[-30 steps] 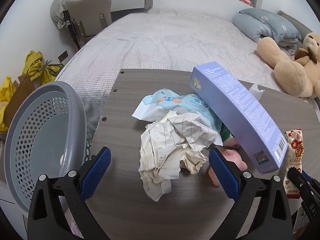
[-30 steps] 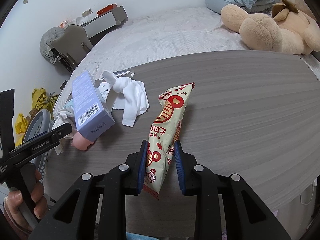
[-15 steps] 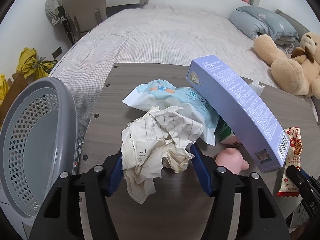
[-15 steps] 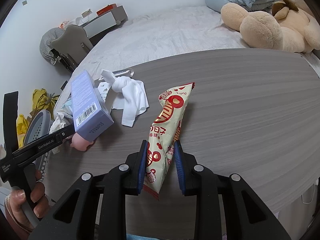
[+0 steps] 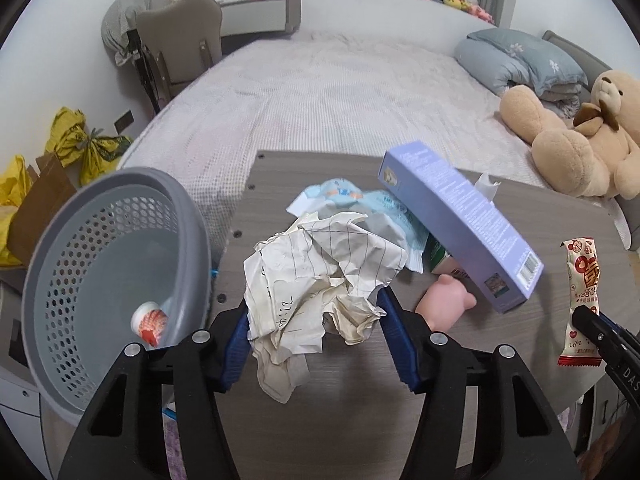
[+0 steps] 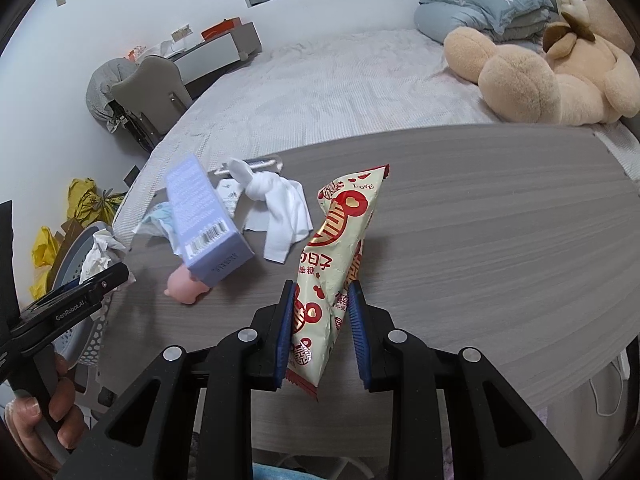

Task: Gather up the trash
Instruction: 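Carry paper and wrapper over the wastebasket and release both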

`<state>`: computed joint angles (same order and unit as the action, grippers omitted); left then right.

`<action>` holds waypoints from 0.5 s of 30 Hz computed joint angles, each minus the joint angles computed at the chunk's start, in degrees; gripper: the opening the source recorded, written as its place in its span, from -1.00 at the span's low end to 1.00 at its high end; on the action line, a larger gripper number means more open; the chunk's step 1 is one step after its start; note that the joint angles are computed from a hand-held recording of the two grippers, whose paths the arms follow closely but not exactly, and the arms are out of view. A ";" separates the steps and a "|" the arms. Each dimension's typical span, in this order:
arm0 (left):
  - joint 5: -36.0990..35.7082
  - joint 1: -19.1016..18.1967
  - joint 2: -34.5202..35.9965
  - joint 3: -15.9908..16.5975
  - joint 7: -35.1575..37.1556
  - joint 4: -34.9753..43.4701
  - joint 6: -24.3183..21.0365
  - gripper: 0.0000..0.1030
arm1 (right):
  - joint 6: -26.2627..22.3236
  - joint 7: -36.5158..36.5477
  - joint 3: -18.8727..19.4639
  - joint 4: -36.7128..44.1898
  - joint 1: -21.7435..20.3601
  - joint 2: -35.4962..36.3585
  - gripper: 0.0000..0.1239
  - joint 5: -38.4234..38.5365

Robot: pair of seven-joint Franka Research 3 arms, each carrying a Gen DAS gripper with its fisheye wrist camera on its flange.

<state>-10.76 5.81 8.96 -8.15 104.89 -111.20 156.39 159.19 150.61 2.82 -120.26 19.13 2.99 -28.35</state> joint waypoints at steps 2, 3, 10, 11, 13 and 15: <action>-2.20 0.57 -1.03 -0.44 1.90 -0.77 1.06 0.12 | -0.65 -0.25 0.26 0.54 0.23 -0.52 -0.58 -0.08; -4.32 1.01 -1.73 -0.76 3.70 -1.24 1.60 0.12 | -0.75 -0.07 0.39 0.69 0.29 -0.74 -0.58 -0.29; -13.72 1.70 -3.99 0.13 11.92 -2.19 2.48 0.12 | -4.44 -0.82 1.92 5.65 1.78 -0.01 -0.58 -3.17; -14.74 1.80 -4.10 0.40 12.92 -2.16 2.64 0.12 | -4.76 -1.14 2.00 6.69 2.15 0.47 -0.58 -3.47; -15.42 1.86 -4.23 0.98 13.86 -2.28 3.27 0.12 | -5.11 -1.87 2.07 9.17 3.10 1.94 -0.58 -3.72; -16.16 2.28 -4.12 1.58 14.83 -2.02 3.59 0.12 | -5.32 -3.20 1.96 12.05 4.23 3.94 -0.58 -3.44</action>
<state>-26.92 8.09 4.84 -6.57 119.72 -113.22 159.98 153.88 147.41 4.78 -108.20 23.36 6.93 -31.79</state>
